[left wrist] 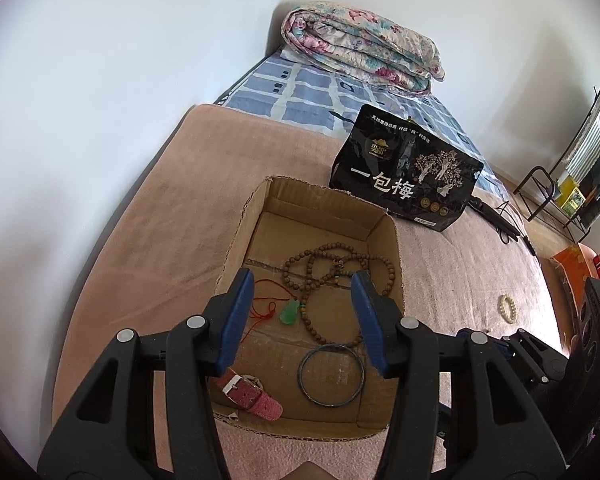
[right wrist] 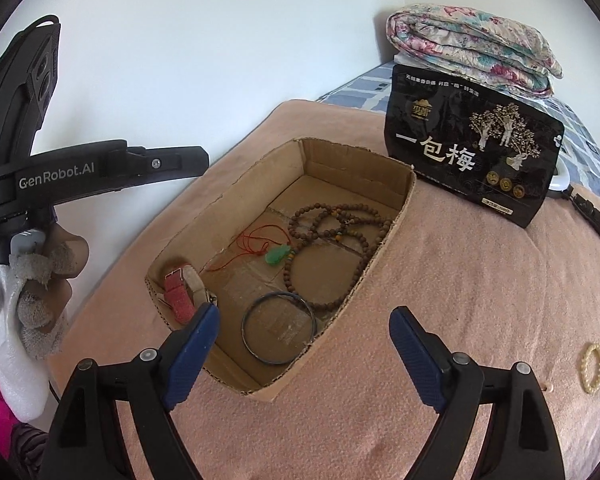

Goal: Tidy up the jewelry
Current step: 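Open the left gripper to drop the pendant into the box while the right gripper releases the bangle, then withdraw both tools from the box toward the pearl necklace and loose pearl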

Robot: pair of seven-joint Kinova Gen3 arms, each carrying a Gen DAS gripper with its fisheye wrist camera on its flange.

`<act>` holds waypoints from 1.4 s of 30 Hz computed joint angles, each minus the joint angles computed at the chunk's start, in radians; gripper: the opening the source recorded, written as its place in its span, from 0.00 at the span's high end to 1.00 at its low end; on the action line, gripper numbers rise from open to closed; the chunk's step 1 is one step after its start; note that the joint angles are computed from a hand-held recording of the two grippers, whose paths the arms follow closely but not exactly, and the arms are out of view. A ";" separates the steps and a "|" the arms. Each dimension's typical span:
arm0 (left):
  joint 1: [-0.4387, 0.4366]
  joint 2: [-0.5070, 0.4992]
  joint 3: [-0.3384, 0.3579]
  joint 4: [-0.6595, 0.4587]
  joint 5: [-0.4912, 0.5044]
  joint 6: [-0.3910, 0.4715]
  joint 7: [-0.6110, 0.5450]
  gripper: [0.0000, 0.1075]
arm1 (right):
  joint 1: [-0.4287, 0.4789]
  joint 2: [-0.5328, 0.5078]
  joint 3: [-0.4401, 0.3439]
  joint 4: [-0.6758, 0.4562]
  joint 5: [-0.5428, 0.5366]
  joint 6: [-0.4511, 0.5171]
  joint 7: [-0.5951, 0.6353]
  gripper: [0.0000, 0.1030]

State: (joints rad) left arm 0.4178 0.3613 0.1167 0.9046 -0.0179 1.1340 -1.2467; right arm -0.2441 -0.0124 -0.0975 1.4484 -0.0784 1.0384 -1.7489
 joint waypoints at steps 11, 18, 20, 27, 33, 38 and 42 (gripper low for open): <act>0.030 -0.033 0.003 0.021 -0.028 -0.012 0.029 0.52 | 0.026 -0.065 0.016 0.018 0.013 0.041 0.016 0.14; 0.068 -0.052 0.018 0.027 -0.047 -0.023 0.032 0.52 | 0.079 -0.144 0.052 0.041 0.010 0.087 0.044 0.14; 0.081 -0.051 0.024 0.022 -0.051 -0.023 0.028 0.52 | 0.100 -0.172 0.067 0.049 0.012 0.104 0.052 0.14; 0.137 -0.037 0.041 -0.003 -0.055 -0.012 0.019 0.52 | 0.176 -0.256 0.139 0.076 0.007 0.158 0.096 0.13; 0.195 -0.024 0.054 -0.017 -0.055 -0.010 0.005 0.52 | 0.241 -0.318 0.215 0.099 -0.003 0.208 0.152 0.13; 0.246 -0.004 0.064 -0.031 -0.053 0.001 -0.003 0.52 | 0.283 -0.357 0.274 0.122 -0.010 0.246 0.198 0.13; 0.278 0.006 0.071 -0.025 -0.045 -0.002 -0.014 0.52 | 0.305 -0.387 0.310 0.140 -0.014 0.278 0.234 0.13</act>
State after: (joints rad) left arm 0.6962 0.3677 0.1876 0.8792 -0.0630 1.1319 -1.2604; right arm 0.0610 -0.3991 0.2125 1.5886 -0.0926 1.3168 -1.5147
